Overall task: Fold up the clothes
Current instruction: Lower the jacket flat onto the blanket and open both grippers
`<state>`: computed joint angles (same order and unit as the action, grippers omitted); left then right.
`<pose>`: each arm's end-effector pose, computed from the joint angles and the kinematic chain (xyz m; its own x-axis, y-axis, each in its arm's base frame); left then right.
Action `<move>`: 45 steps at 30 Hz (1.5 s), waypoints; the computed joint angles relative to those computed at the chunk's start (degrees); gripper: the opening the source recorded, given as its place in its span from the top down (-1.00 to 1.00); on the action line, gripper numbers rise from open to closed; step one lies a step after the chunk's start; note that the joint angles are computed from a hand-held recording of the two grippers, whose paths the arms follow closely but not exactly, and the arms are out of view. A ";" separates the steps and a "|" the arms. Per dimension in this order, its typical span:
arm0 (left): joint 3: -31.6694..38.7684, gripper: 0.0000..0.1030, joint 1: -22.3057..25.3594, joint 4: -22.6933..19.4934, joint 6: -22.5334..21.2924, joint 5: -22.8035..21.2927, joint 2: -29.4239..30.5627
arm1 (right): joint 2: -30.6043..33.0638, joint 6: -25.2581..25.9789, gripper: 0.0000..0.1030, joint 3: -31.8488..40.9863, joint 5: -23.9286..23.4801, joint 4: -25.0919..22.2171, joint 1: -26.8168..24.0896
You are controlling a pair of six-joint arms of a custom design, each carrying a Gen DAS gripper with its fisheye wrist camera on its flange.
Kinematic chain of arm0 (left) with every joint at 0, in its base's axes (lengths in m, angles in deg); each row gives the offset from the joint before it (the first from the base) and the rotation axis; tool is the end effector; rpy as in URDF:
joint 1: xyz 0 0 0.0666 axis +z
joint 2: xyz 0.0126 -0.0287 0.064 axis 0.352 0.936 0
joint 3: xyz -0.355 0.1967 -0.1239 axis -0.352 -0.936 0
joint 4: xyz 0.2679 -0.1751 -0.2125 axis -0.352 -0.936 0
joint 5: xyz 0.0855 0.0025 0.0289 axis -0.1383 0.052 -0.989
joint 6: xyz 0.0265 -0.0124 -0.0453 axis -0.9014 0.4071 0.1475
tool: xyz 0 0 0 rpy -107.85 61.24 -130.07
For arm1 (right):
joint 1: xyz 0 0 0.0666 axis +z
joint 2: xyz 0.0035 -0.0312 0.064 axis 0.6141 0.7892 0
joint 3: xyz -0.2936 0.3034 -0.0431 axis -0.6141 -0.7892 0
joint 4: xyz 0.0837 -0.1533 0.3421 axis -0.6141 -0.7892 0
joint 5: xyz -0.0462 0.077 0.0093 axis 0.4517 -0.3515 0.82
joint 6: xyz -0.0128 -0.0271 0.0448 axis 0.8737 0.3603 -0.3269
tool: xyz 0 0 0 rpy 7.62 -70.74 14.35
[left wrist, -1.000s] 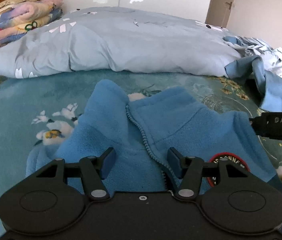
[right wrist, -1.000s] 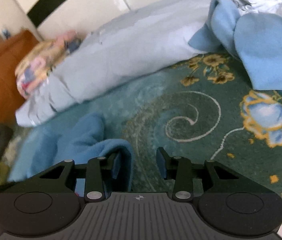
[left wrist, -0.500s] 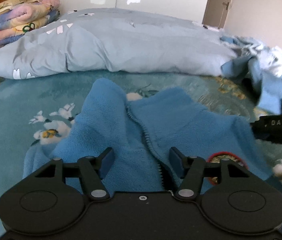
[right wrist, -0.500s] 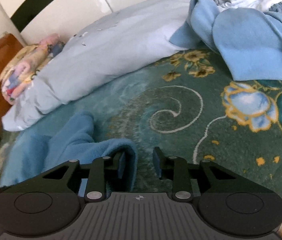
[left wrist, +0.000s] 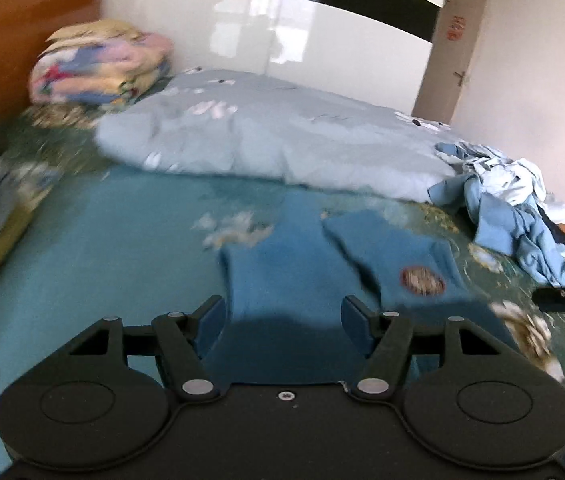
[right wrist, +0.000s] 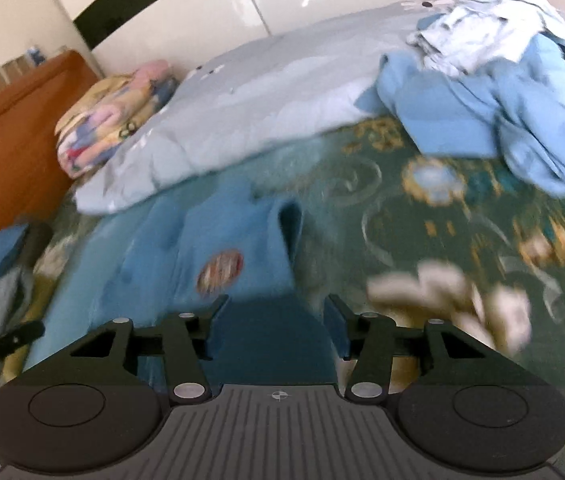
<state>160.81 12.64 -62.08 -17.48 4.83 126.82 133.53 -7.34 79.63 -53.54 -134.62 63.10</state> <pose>0.6219 -0.0928 0.4594 -0.6244 -0.0784 -0.7772 0.1529 0.9634 -0.2201 0.6601 0.3090 0.4600 -0.7433 0.2759 -0.6095 0.0169 0.9185 0.3951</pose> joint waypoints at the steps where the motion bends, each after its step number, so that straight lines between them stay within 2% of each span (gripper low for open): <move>1: -3.43 -0.21 0.09 0.02 0.70 0.70 -2.32 | -2.03 -0.32 0.08 -3.29 0.10 0.26 0.67; 6: -14.28 -0.21 -1.16 -0.33 -1.19 3.51 -9.69 | -9.83 -5.90 0.08 -16.67 -3.19 2.57 4.48; 9: -17.98 -0.21 -2.90 -0.15 -4.08 4.15 -12.15 | -11.15 -6.96 0.08 -18.97 -4.70 2.78 7.06; 14: -20.65 -0.20 -5.52 -0.54 -6.01 3.61 -13.41 | -8.24 -7.00 0.07 -14.21 -3.10 -1.93 11.10; 17: -21.79 -0.19 -5.73 -0.30 -5.20 3.80 -14.42 | -5.58 -6.03 0.07 -9.60 -1.29 -4.79 12.75; 21: -23.49 -0.19 -3.83 0.72 -3.08 7.03 -16.88 | -2.44 -5.34 0.07 -3.99 1.09 -9.32 14.43; 27: -27.52 -0.20 -0.49 2.27 -4.27 7.66 -21.38 | -5.21 -7.78 0.07 -8.80 -1.89 -5.50 15.81; 32: -29.75 -0.20 2.26 2.82 -3.29 6.91 -23.18 | -9.07 -16.24 0.11 -17.59 -6.06 3.22 15.32; 36: -29.85 -0.20 3.61 1.80 -1.55 4.97 -23.06 | -9.90 -22.16 0.17 -21.16 -8.73 7.84 14.44; 42: -29.59 -0.20 4.65 1.03 -0.54 4.57 -22.82 | -9.15 -26.49 0.18 -21.51 -11.73 9.24 14.25; 45: -29.62 -0.20 4.80 0.84 -0.24 4.91 -22.86 | -9.31 -28.56 0.18 -22.74 -11.63 11.10 14.21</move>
